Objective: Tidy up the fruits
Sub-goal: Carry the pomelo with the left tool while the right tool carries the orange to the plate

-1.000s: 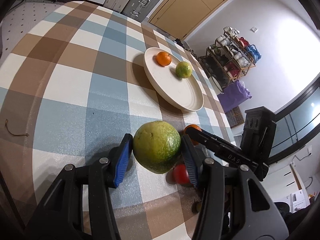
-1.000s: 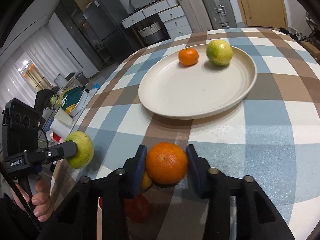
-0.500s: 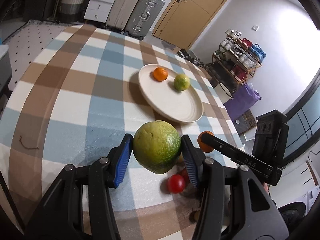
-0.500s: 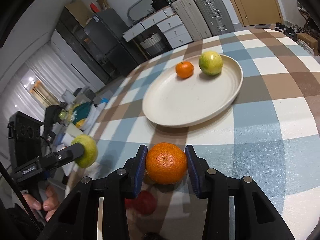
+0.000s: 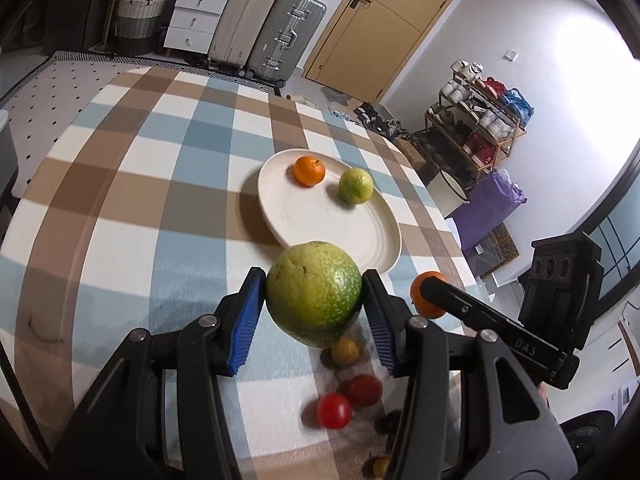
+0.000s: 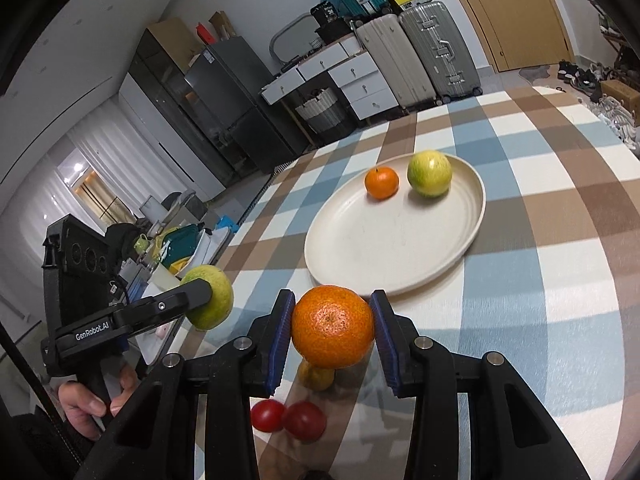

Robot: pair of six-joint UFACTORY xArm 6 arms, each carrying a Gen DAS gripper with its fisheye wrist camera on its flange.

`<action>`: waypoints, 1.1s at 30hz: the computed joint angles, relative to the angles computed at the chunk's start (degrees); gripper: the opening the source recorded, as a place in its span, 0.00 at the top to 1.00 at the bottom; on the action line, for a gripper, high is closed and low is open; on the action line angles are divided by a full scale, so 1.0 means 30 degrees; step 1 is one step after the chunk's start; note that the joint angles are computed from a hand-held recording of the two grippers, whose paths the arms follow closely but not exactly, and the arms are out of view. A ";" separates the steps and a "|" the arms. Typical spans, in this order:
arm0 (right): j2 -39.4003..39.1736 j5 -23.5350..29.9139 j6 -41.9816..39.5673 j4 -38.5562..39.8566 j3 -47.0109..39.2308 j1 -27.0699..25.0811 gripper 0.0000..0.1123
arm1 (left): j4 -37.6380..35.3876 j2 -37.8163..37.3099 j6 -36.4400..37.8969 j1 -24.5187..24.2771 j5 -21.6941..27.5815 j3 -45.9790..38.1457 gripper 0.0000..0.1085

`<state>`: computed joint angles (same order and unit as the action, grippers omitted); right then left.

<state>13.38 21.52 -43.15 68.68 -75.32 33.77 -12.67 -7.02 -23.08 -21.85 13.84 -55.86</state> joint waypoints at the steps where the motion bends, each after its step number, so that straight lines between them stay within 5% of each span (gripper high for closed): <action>1: 0.0038 0.0078 -0.0051 -0.0060 -0.0091 -0.0038 0.65 | -0.0256 0.0240 0.0259 0.0010 0.0018 -0.0305 0.57; 17: 0.3002 0.1165 0.1321 -0.3450 -0.4476 -0.0797 0.65 | -0.5294 0.5638 0.4887 0.1058 0.2587 -0.7332 0.57; 33: 0.8111 0.2867 0.5081 -0.8962 -1.1197 -0.1125 0.65 | -0.4598 1.1652 0.5084 0.2128 0.6083 -1.4856 0.57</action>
